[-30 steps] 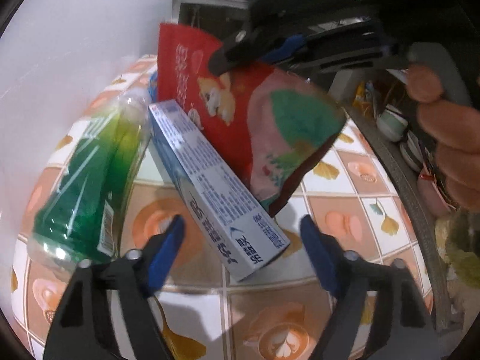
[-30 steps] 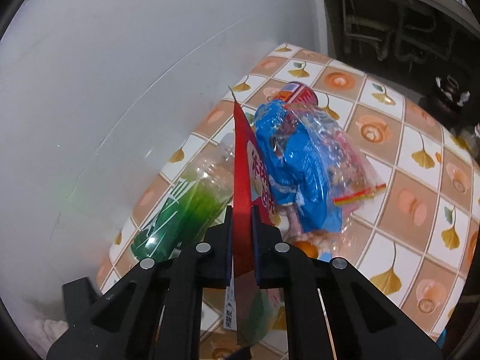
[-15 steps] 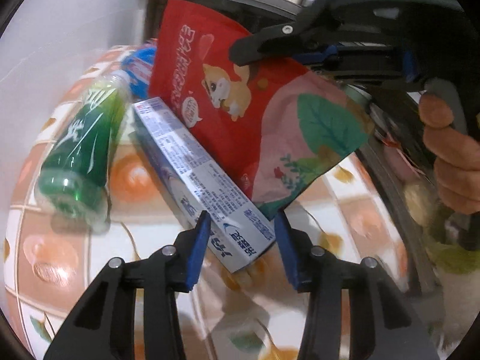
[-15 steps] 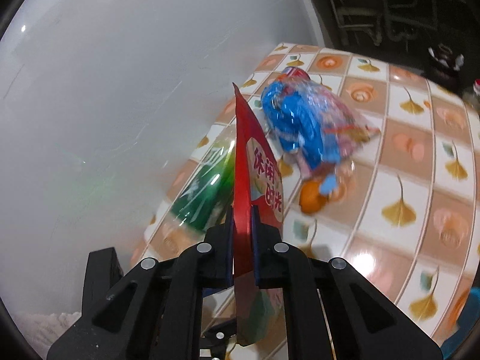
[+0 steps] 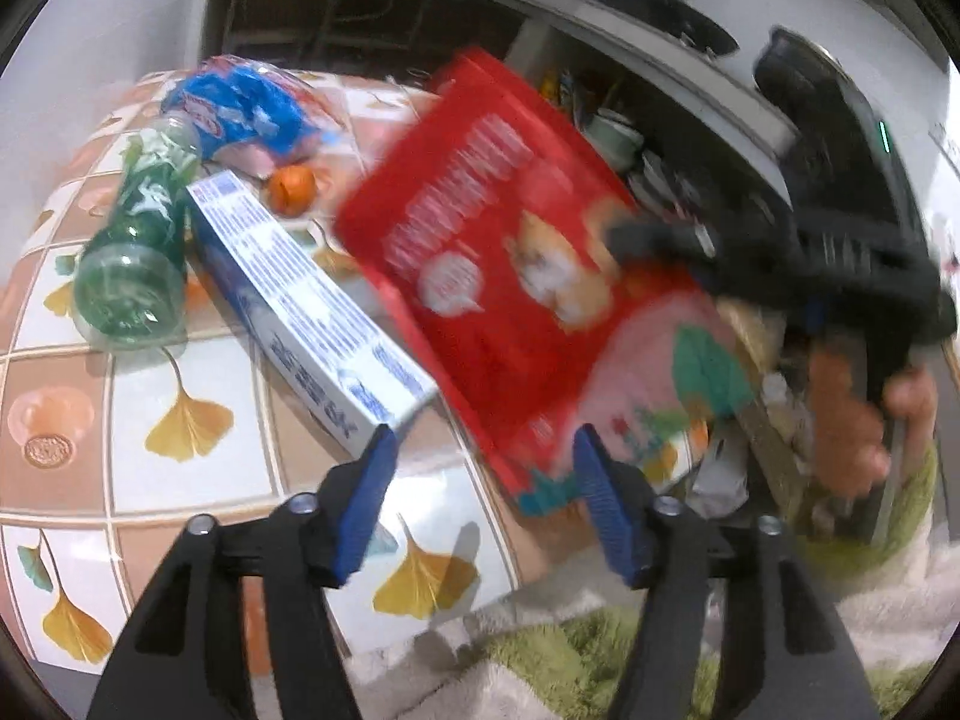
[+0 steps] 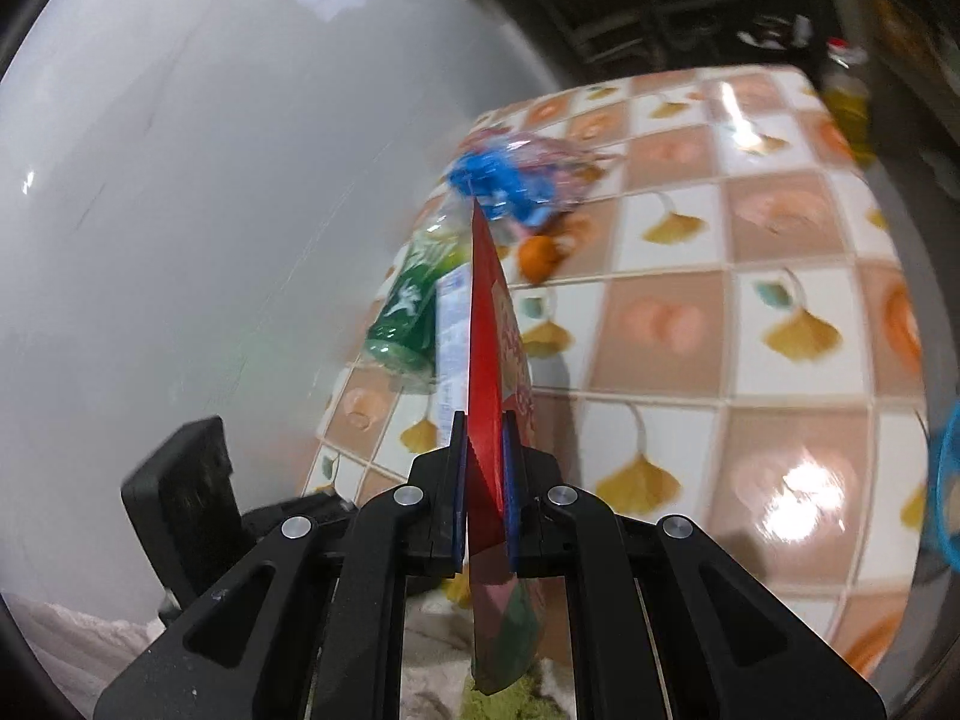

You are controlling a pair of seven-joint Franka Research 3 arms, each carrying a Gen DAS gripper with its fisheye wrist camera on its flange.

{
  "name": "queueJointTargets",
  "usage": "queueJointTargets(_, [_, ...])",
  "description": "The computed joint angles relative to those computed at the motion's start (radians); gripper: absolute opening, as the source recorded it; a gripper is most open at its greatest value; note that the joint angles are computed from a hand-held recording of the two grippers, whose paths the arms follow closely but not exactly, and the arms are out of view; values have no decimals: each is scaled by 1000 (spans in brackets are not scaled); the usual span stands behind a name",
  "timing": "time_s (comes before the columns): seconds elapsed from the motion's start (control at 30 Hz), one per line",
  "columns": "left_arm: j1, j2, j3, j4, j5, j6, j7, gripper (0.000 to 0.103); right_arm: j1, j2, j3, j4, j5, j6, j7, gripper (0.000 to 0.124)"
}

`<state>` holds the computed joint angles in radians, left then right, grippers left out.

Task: Collect trash
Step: 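Lift the red bag and toothpaste box off the table with both tools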

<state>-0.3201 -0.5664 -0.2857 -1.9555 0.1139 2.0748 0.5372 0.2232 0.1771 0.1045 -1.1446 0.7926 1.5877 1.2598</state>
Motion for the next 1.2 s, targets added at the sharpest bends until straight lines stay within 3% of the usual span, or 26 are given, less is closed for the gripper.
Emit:
queueJointTargets(0.13, [56,5,-4,16,47,-32,-66,76,-23,-35,-20,-73,24,26,11,8])
queueJointTargets(0.37, [121,116,-2,114,111,-165,-152,76,-30,-77,-34,-159,41,73,-11,8])
queueJointTargets(0.53, [95,189,-42,194,202,-292,-86,59,-40,-85,-47,-181,57,92,-25,8])
queueJointTargets(0.57, [87,188,-40,188,208,-300,-72,53,-46,-89,-52,-187,63,88,-28,8])
queueJointTargets(0.73, [44,179,-40,184,196,-310,-23,46,-64,-85,-62,-195,77,82,-23,8])
queueJointTargets(0.87, [0,167,-31,200,111,-340,35,44,-73,-89,-66,-209,76,77,-24,8])
queueJointTargets(1.0, [-19,159,-17,210,27,-364,48,46,-79,-91,-68,-227,82,66,-25,9])
queueJointTargets(1.1, [-5,155,-12,200,21,-332,24,59,-79,-87,-68,-229,79,59,-13,12])
queueJointTargets(1.2, [9,158,0,187,24,-289,17,59,-83,-84,-67,-224,91,46,-16,15])
